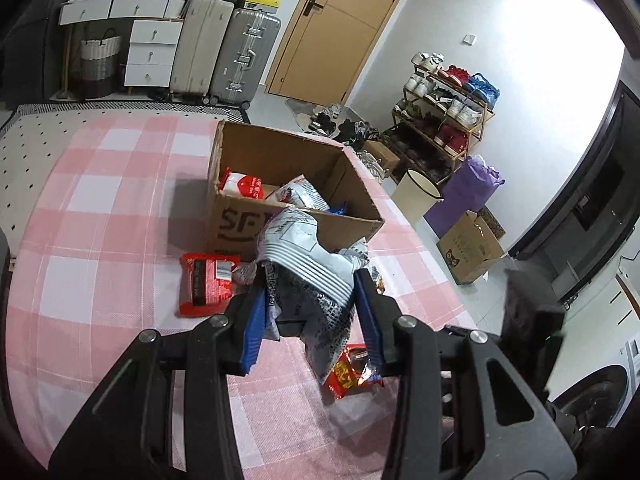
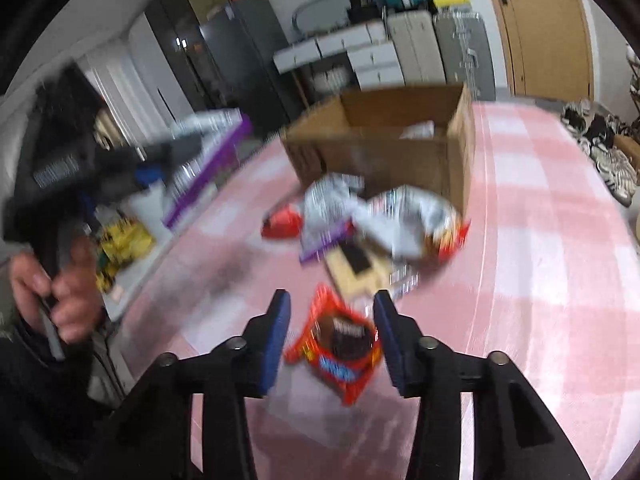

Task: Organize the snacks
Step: 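Grasp the red Oreo pack on the table with the right gripper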

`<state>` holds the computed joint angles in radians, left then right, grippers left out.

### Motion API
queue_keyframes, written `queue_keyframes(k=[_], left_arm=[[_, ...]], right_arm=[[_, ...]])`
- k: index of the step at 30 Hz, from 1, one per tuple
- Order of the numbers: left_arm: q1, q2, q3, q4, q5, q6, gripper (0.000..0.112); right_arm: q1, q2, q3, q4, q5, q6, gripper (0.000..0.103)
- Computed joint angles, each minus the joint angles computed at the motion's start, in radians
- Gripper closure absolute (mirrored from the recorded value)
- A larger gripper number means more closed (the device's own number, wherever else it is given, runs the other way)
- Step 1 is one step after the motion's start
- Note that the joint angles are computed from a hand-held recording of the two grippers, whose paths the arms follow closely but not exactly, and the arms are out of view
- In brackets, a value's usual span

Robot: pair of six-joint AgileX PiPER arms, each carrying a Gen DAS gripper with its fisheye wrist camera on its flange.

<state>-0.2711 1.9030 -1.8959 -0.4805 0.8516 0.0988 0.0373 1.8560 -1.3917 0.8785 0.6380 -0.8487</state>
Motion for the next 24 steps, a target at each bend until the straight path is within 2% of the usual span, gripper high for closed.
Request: queue_keyframes(k=[1, 3, 7, 9, 13, 19, 22, 24], left_arm=[[0.002, 0.012, -0.006, 0.000, -0.002, 0.001, 0.074], [0.008, 0.016, -0.003, -0.004, -0.005, 0.004, 0.074], [0.017, 0.013, 0.016, -0.013, -0.013, 0.015, 0.074], [0.017, 0.010, 0.022, -0.014, -0.013, 0.016, 0.074], [0.019, 0.012, 0.028, -0.019, -0.014, 0.018, 0.074], [0.026, 0.017, 0.031, -0.022, -0.015, 0.013, 0.073], [0.027, 0.016, 0.036, -0.024, -0.017, 0.012, 0.073], [0.027, 0.013, 0.041, -0.027, -0.021, 0.012, 0.073]], right_arm=[[0.012, 0.009, 0.003, -0.024, -0.009, 0.009, 0.055], [0.025, 0.025, -0.004, -0.057, -0.024, 0.030, 0.047], [0.065, 0.052, -0.025, -0.192, -0.061, 0.160, 0.044], [0.084, 0.080, -0.053, -0.265, -0.075, 0.228, 0.036], [0.117, 0.125, -0.119, -0.412, -0.060, 0.365, 0.032], [0.130, 0.137, -0.124, -0.450, -0.067, 0.420, 0.033], [0.148, 0.130, -0.099, -0.476, -0.097, 0.416, 0.040], [0.163, 0.118, -0.074, -0.490, -0.126, 0.412, 0.048]])
